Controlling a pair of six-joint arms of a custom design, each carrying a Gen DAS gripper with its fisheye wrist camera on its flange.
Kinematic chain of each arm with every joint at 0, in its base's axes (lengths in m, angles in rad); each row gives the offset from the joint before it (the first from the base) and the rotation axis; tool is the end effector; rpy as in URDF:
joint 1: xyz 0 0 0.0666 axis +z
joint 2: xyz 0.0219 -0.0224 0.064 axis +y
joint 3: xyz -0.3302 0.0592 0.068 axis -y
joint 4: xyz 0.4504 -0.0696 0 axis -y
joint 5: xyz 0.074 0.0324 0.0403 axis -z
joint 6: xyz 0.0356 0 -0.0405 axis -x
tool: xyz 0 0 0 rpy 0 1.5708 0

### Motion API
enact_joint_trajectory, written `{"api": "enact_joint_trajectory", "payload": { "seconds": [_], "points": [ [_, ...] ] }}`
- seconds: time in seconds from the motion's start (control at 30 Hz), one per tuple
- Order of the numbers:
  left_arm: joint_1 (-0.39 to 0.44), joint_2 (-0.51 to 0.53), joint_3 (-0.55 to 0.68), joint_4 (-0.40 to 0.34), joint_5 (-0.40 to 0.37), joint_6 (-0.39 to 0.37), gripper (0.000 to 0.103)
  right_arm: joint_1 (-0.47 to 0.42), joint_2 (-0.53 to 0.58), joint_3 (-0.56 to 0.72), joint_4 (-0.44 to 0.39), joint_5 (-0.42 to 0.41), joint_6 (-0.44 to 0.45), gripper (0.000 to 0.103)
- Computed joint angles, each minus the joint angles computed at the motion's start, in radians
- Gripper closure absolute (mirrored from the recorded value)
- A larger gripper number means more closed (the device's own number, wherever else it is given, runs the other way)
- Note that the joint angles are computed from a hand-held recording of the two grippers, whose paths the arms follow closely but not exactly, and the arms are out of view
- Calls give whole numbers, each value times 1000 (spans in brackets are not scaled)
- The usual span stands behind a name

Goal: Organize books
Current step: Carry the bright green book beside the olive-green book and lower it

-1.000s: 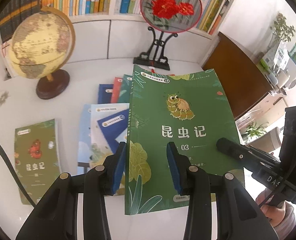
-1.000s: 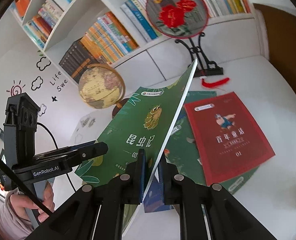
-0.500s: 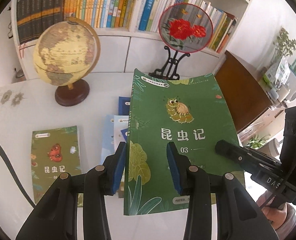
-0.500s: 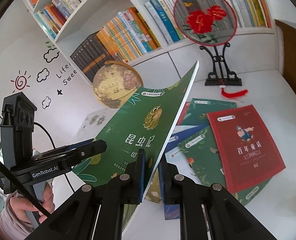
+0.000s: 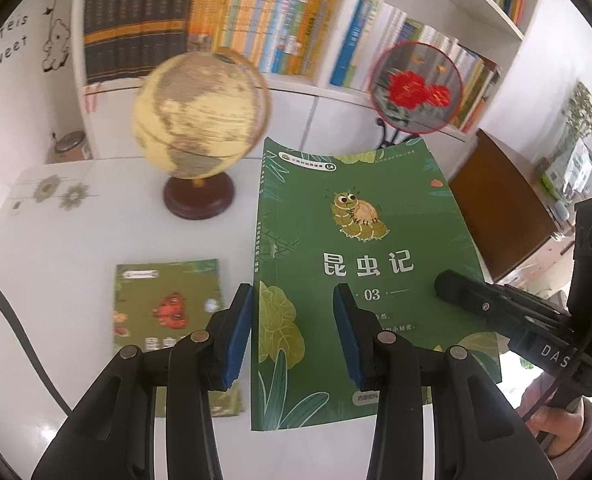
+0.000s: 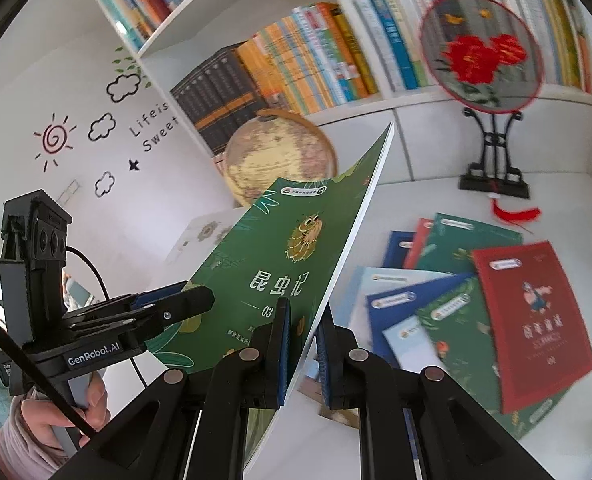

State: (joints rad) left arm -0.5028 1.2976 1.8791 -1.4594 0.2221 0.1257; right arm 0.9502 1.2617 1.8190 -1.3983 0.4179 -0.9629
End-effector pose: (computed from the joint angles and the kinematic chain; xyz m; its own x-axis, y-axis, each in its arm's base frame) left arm 0.3850 -0.2212 0.6305 -0.7432 0.2692 -0.6125 0.5041 0.8272 -0.2482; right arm 0.2676 0.3488 0.6245 -0.7287 0.2707 -0.6291 0.0210 0.9270 0.3745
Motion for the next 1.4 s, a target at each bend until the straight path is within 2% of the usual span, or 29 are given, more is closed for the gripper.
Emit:
{"api": "enact_joint_trajectory", "payload": {
  "seconds": [0.33, 0.6, 0.87, 1.03, 1.4],
  "points": [
    [155, -7, -29, -8, 61, -48, 67, -10, 185, 163, 22, -66, 72, 91],
    [243, -6, -72, -21, 79, -71, 67, -20, 321, 278, 23, -132, 110, 91],
    [322, -38, -181, -24, 124, -89, 67, -25, 365, 247, 67, -230, 82, 91],
    [346, -35, -229, -31, 137, -90, 67, -27, 399, 245, 58, -274, 80, 91],
    [358, -18, -271, -28, 138, -88, 67, -46, 411, 193, 76, -340, 46, 91]
  ]
}}
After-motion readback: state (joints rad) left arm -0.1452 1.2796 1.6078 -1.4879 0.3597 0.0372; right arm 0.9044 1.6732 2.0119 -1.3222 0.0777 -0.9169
